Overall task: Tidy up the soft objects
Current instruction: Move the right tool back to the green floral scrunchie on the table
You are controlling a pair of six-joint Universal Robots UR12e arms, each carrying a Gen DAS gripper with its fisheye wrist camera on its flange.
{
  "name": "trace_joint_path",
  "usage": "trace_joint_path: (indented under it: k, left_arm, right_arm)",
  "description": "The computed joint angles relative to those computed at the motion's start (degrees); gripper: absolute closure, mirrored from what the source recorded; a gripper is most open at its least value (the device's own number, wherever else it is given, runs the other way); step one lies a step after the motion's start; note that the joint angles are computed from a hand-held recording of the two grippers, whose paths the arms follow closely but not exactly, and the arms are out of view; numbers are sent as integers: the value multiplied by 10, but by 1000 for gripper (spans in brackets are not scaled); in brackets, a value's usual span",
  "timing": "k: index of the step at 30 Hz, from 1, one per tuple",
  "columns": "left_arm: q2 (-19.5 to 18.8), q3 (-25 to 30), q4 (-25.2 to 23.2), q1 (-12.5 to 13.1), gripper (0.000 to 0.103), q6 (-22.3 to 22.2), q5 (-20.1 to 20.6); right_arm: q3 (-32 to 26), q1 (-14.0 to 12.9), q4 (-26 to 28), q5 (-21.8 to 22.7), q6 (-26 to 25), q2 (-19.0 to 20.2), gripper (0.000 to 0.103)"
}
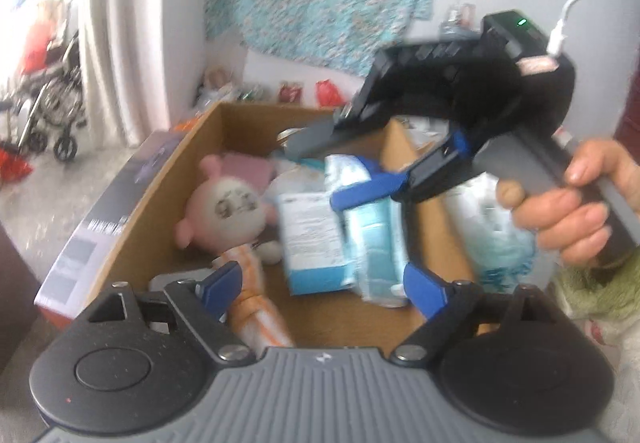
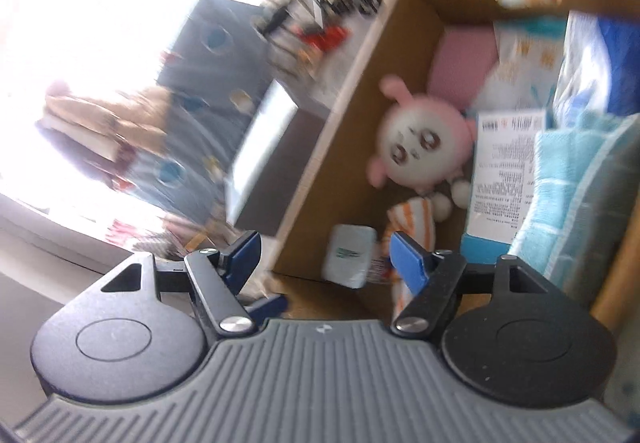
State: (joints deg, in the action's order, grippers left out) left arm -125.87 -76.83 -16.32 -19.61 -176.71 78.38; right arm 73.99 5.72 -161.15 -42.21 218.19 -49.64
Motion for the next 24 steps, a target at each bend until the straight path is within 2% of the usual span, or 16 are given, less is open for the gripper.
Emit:
trace_joint_path:
  k: [3, 6, 10, 14, 17, 20, 24]
  left_arm:
    - [3, -6, 25, -11, 13, 24, -18]
    - [2, -9, 49, -23, 11, 43, -49]
    - [-2, -8, 57, -41, 11, 77, -101]
    - [-14, -2, 57, -64, 11, 113, -136]
    - [-25, 6, 36, -79, 11, 132, -146]
    - [-44, 24, 10, -93, 11, 148, -154]
    - [-66, 44, -19, -109, 14, 168, -136]
  right_arm:
    - [75, -16, -95, -18, 18, -51, 30]
    - [160, -33, -164, -68, 11, -114, 25]
    - [276, -50, -217, -186, -6, -208, 21]
    - [366, -59, -248, -297, -1, -276, 21]
    - [413, -62, -249, -350, 4, -302, 20]
    - [442, -57, -217, -398, 8, -312, 20]
    - [449, -42, -173, -441, 8, -289, 21]
